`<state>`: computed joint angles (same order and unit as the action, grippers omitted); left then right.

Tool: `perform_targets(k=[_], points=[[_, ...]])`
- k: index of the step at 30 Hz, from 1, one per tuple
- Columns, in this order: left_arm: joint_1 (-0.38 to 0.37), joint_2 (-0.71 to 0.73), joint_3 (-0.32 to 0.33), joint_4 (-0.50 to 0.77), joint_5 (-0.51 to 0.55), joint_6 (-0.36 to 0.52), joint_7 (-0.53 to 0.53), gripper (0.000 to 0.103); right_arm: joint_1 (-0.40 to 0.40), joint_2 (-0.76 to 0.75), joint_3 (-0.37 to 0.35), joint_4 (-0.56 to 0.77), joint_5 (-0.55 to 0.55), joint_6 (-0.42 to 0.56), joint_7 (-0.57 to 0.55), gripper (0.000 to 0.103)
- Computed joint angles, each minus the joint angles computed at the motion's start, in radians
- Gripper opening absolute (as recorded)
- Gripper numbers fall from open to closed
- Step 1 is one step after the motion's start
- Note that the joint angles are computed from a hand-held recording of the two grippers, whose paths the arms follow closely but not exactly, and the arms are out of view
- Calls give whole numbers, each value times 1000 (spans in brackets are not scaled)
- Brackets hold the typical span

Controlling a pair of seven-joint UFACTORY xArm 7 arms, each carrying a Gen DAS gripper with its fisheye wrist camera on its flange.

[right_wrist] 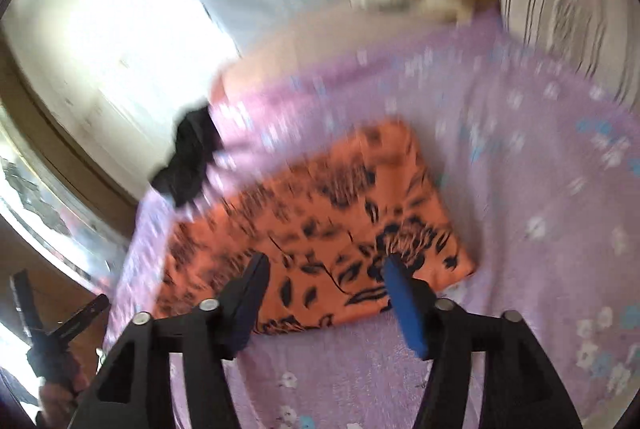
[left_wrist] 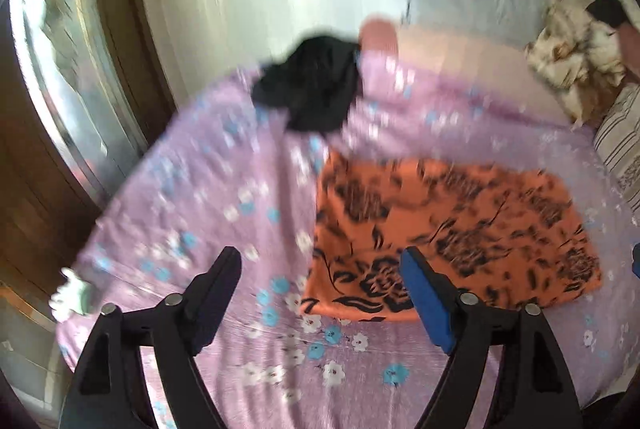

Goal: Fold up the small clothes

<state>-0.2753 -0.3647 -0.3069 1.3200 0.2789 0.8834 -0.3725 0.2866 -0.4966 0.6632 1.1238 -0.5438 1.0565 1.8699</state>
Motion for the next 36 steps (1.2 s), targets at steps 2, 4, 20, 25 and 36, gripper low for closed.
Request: perform_targets(k=[2, 4, 20, 25, 36], points=[[4, -45, -12, -5, 16, -3, -18, 88, -18, -4, 64, 52, -38, 65, 17, 65], [14, -77, -30, 3, 33, 0, -31, 88, -40, 14, 131, 109, -61, 133, 28, 65], [67, -292, -87, -68, -19, -25, -23, 88, -326, -21, 469, 360, -30, 228, -18, 65], [90, -310, -101, -77, -30, -29, -15, 89, -427, -45, 530, 387, 13, 205, -66, 65], [126, -291, -137, -79, -12, -27, -34, 89, -504, -122, 526, 315, 142, 88, -137, 65]])
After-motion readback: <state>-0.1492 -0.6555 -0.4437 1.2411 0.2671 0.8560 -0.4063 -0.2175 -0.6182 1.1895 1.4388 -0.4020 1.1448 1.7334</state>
